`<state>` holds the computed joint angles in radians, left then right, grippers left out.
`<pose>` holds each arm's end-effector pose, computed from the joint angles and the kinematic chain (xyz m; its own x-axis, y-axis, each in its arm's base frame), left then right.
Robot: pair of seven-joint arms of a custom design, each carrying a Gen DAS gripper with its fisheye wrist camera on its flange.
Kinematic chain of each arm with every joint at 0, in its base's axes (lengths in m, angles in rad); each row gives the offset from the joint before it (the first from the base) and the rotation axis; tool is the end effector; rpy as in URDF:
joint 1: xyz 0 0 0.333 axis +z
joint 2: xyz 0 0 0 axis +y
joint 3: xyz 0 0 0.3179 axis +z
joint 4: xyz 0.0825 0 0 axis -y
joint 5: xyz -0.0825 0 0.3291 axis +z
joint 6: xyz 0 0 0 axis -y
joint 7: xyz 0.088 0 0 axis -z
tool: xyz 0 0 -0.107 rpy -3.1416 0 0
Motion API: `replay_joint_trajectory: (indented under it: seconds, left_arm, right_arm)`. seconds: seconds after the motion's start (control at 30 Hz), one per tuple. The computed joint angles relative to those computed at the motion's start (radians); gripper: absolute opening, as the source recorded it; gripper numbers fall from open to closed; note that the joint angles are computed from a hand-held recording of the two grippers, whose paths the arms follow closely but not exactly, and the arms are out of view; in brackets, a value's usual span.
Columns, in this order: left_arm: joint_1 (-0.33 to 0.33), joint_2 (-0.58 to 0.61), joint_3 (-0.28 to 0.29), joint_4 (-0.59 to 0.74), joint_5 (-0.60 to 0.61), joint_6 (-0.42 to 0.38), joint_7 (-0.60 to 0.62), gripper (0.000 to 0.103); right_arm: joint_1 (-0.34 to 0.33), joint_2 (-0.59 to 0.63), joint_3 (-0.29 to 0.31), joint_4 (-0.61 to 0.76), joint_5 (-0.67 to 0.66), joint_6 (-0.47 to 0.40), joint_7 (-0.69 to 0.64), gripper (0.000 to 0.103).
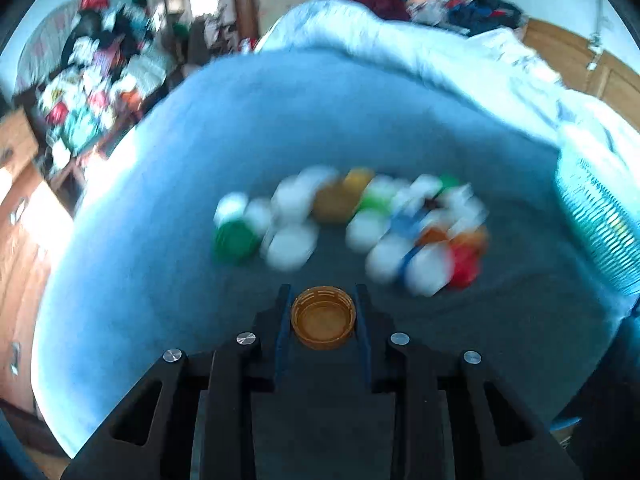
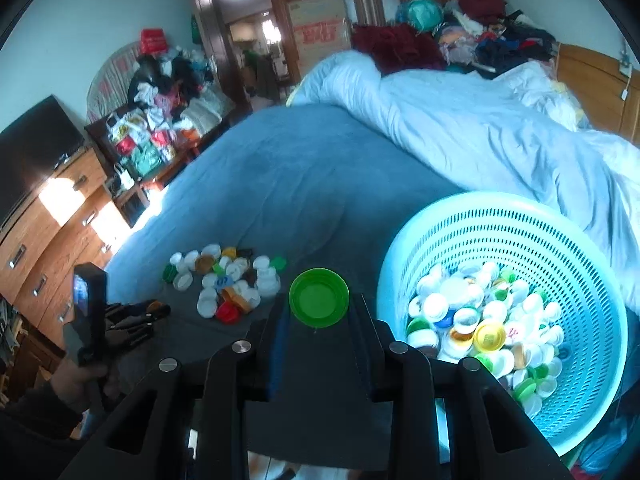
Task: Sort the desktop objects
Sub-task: 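Carry the orange and green caps in both tools over the blue colander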
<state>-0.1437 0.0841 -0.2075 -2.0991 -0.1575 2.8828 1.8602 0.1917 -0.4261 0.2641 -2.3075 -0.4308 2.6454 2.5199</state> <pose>0.5311 -0.1815 0.4962 -0.4621 -0.8859 -0.0411 -0.6626 0.3757 -0.6480 0.3666 0.2146 0.6075 -0.0931 -0.9808 -0.1713 -0.6594 0.1896 -0.7275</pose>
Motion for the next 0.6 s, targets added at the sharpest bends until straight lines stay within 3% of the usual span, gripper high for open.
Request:
replay_joint_trajectory:
  seconds: [0.13,0.6]
  left_arm:
    - [-0.044,-0.046,-0.043,0.069,-0.054,-0.025,0.051,0.024]
    - [-0.231,0.066,-0.096,0.399,0.128,-0.170,-0.094,0.024]
  right_arm:
    - [-0.015,-0.017,-0.008,-0.008,-0.003,-0.010,0.012,0.032]
    - [-0.104,-0.133,-0.026,-0.049,-0.049,-0.124,0.013,0.032]
